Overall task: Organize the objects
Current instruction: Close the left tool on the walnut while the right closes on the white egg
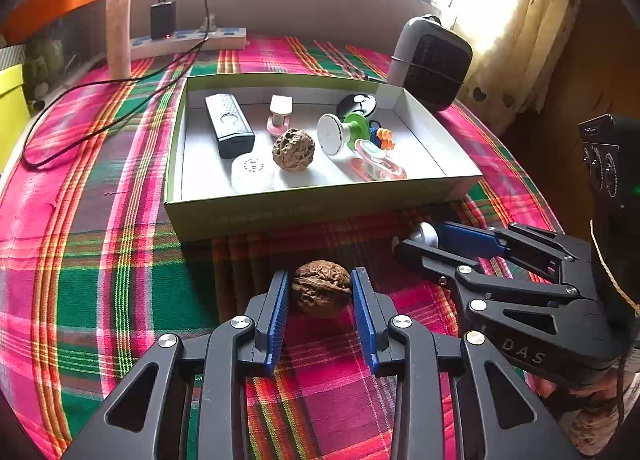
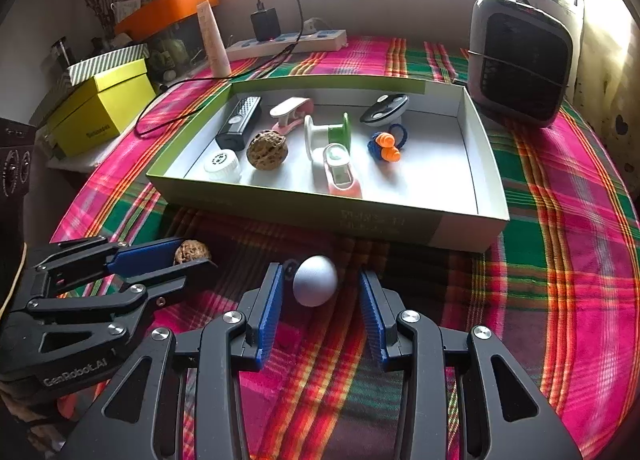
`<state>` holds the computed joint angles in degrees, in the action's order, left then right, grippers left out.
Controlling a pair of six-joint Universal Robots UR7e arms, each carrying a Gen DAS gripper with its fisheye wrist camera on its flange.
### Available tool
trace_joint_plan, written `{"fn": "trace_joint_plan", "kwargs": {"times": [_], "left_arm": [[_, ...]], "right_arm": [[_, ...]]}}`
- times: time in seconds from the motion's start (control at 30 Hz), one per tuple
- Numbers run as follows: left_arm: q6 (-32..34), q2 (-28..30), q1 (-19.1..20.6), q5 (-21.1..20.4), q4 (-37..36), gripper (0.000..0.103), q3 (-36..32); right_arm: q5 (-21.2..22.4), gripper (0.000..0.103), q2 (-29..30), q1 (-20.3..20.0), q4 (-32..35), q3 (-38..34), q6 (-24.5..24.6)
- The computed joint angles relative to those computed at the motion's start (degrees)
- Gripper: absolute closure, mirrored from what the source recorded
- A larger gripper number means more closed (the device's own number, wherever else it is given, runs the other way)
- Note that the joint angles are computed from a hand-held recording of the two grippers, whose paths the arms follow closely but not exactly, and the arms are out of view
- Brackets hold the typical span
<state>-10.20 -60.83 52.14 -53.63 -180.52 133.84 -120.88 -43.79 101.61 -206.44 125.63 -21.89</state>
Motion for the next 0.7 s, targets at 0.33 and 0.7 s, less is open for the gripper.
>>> {"fn": "trace_joint_plan", "kwargs": {"times": [0.33, 0.7], "left_arm": [[0.10, 0.08, 0.28, -0.35, 0.02, 0.073, -0.32], [0.10, 0.07, 0.22, -0.09, -0.11, 0.073, -0.25]], "right_arm": [[0.91, 0.064, -0.04, -0.34, -0.68, -0.06, 0.89], [1.17, 0.080, 0.24, -0.45, -2.08, 0.25, 0.51]]}}
